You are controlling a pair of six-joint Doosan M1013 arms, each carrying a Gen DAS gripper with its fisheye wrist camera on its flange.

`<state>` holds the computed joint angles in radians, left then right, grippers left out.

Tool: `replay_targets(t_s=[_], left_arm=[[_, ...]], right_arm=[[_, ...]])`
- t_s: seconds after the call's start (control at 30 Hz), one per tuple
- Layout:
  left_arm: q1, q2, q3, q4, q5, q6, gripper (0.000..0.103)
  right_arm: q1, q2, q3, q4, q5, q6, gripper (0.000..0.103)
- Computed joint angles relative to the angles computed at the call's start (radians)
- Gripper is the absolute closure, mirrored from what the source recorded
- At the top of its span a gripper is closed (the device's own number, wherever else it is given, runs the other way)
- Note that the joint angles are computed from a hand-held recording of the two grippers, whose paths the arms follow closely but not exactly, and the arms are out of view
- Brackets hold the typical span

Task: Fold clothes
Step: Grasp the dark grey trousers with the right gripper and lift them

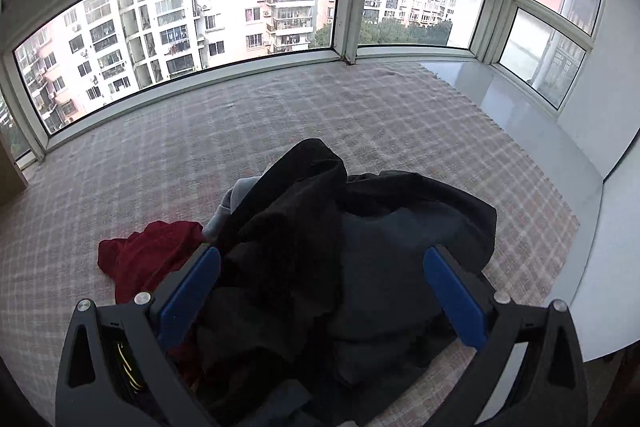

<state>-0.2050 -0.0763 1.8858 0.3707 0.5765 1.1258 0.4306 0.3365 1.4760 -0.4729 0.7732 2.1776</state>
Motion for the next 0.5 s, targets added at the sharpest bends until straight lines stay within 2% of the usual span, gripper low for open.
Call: replay_targets(t_s=[0.07,0.23,0.4,0.5], left_arm=[[0.001,0.013,-0.006,0.026,0.020,-0.029,0.001],[0.014,0.044,-0.019,0.032,0.051,-0.060,0.001],[0.022,0.072,-0.032,0.002,0.070,-0.050,0.001],[0.021,0.079,-0.034,0.001,0.074,-0.048,0.001]], right_arm=[[-0.008,0.039,-0.047,0.019,0.031,-0.066,0.000],[-0.038,0.102,-0.123,0.180,0.088,-0.229,0.000],[-0.037,0.136,-0.156,0.174,0.145,-0.274,0.000],[-0.060,0.102,-0.127,0.216,0.092,-0.256,0.000]])
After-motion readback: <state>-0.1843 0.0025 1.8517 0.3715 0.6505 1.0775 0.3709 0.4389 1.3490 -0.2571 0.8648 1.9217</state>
